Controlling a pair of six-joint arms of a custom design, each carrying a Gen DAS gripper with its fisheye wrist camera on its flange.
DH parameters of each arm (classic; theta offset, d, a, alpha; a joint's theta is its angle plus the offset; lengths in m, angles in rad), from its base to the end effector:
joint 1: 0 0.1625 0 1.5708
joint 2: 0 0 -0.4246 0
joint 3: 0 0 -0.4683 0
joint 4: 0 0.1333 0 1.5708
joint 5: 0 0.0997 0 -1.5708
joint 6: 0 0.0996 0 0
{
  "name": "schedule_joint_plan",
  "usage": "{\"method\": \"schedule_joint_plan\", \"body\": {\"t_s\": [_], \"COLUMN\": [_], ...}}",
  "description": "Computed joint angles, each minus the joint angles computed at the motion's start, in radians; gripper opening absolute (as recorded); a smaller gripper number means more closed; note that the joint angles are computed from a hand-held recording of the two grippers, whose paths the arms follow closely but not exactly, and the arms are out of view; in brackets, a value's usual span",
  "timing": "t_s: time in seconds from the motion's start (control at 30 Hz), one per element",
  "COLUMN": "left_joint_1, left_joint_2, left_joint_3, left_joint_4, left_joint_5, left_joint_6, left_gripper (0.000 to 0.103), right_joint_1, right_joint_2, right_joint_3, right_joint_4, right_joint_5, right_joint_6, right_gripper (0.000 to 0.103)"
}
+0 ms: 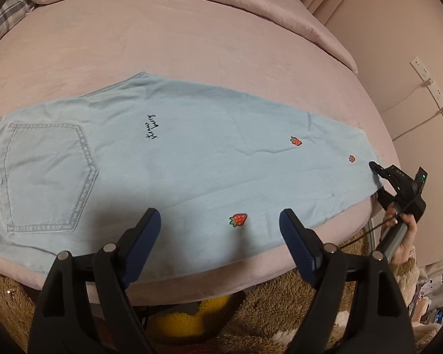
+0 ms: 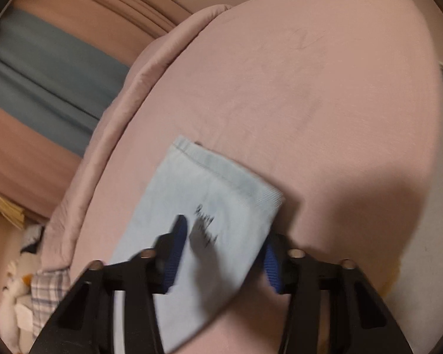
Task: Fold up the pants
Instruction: 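Grasp the leg hem with the right tool and lift it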
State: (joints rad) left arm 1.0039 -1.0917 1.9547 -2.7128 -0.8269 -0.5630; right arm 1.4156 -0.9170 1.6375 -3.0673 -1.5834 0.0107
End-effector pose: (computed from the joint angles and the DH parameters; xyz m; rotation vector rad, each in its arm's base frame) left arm -0.1616 -0.6276 0.1405 -0.1338 2.5323 -0.8291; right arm 0.0144 -0.7625 0.1893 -0.2433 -2.8378 1.1598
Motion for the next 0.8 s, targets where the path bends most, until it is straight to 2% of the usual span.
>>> {"method": "schedule_joint_plan", "body": {"t_s": [0.1, 0.17, 0.23, 0.4, 0.53, 0.63, 0.7, 0.8], "left_joint_1": [0.002, 0.001, -0.002, -0.001, -0.004, -0.011, -0.013, -0.015], "left_joint_2": [-0.009, -0.018, -0.030, -0.051, -0.067, -0.086, -0.098, -0.119], "left_joint_3": [0.010, 0.019, 0.031, 0.050, 0.067, 0.088, 0.100, 0.122], "left_joint_4": [0.000, 0.000, -0.006, -0.023, -0.032, -0.039, -0.044, -0.046], "left_joint_5": [-0.002, 0.009, 0.017, 0.033, 0.055, 0.079, 0.089, 0.103], "left_joint_6": [-0.012, -0.019, -0.024, -0.043, -0.057, -0.071, -0.080, -0.097], "left_gripper": [0.083, 0.083, 0.083, 0.083, 0.084, 0.084, 0.085, 0.085], "right_joint_1": [0.001, 0.013, 0.037, 0.114, 0.200, 0.265, 0.293, 0.332], "right_joint_2": [0.014, -0.006, -0.023, -0.061, -0.089, -0.086, -0.077, -0.044], "right_joint_3": [-0.021, 0.008, 0.038, 0.070, 0.106, 0.122, 0.130, 0.131], "right_joint_4": [0.017, 0.000, -0.059, -0.109, -0.115, -0.072, -0.032, 0.090], "right_joint_5": [0.025, 0.002, -0.016, 0.040, 0.071, 0.075, 0.082, 0.079], "right_joint_6": [0.029, 0.022, -0.030, -0.160, -0.315, -0.425, -0.468, -0.521], "right_gripper": [0.010, 0.008, 0.008, 0.008, 0.008, 0.008, 0.008, 0.008]}}
